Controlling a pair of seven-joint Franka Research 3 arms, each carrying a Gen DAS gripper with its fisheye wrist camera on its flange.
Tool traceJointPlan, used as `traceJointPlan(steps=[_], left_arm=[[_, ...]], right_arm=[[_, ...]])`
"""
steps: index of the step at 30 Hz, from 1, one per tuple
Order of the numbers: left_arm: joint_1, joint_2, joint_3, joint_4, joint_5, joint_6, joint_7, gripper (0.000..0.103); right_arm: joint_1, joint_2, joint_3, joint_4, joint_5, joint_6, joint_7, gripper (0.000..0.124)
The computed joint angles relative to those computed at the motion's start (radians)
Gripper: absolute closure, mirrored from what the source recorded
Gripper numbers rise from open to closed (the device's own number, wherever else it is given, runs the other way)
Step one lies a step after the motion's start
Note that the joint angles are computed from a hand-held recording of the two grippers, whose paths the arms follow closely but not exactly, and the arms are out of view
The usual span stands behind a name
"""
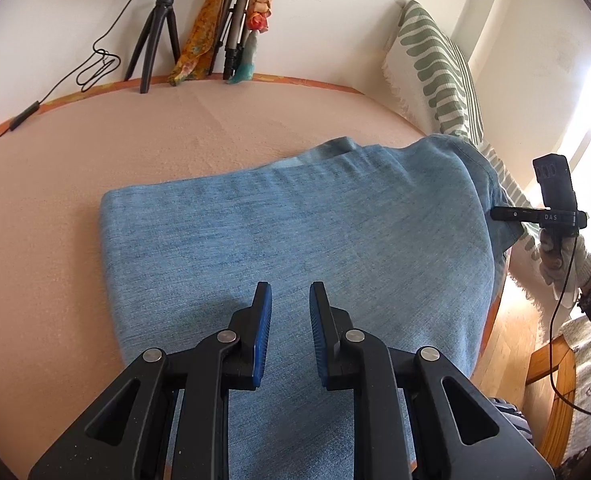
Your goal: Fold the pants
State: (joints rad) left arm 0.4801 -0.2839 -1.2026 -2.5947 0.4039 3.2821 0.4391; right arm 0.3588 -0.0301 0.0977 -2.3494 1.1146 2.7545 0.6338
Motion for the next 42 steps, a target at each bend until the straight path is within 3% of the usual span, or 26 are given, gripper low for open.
traceJointPlan(steps=[2,6,10,14,17,20,23,25,27,31,34,38,40,42], left_arm=[[-0.046,-0.013,0.048,-0.016,-0.004,0.000,-0.005,0.086],[-0.150,-0.054,0.153,-0.053,-0.008,0.004,-0.007,0.086],[-0.216,-0.072,0.221,-0.075,-0.006,-0.005,-0.006,0.086],[-0.271,-0.090,0.278,-0.102,-0.010,-0.010,-0.018,0.086],[-0.334,-0.117,0.339,-0.127,-0.013,-0.026,-0.029,0.086],[-0.422,-0.146,0.424,-0.163,-0.010,-0.032,-0.043,0.085],[-0.501,-0.180,0.491,-0.201,-0.017,-0.037,-0.065,0.078],[-0.533,-0.196,0.510,-0.221,-0.022,-0.028,-0.080,0.077],[-0.565,-0.194,0.523,-0.224,-0.022,-0.035,-0.080,0.077],[-0.572,-0.195,0.482,-0.194,0.016,-0.112,-0.086,0.077],[-0.588,-0.162,0.476,-0.169,0.058,-0.166,-0.100,0.077],[-0.619,-0.136,0.482,-0.161,0.112,-0.226,-0.120,0.077],[-0.621,-0.149,0.481,-0.174,0.144,-0.221,-0.144,0.076],[-0.639,-0.153,0.509,-0.190,0.170,-0.200,-0.152,0.075]], right_arm=[[0.005,-0.037,0.008,-0.013,-0.069,0.000,0.077,0.106],[0.012,-0.133,-0.023,-0.022,-0.044,-0.130,0.157,0.108],[-0.008,-0.182,-0.032,-0.046,-0.141,-0.148,0.310,0.109],[-0.053,-0.088,0.013,-0.027,-0.493,-0.110,0.647,0.107],[-0.070,-0.043,0.053,-0.011,-0.905,-0.107,0.955,0.095],[-0.052,-0.066,0.043,-0.017,-0.990,-0.072,1.036,0.093],[-0.078,-0.114,0.075,-0.023,-1.232,-0.032,1.227,0.081],[-0.065,-0.137,0.080,-0.025,-1.256,0.015,1.243,0.078],[-0.027,-0.136,0.069,-0.015,-1.189,0.055,1.178,0.078],[0.043,-0.069,0.064,0.042,-1.050,0.098,1.043,0.078],[0.064,0.016,0.083,0.104,-1.076,0.132,1.040,0.077],[0.105,0.182,0.079,0.264,-1.029,0.098,0.977,0.077],[0.101,0.264,0.103,0.357,-0.943,0.030,0.887,0.077],[0.143,0.332,0.074,0.428,-0.980,-0.005,0.890,0.077]])
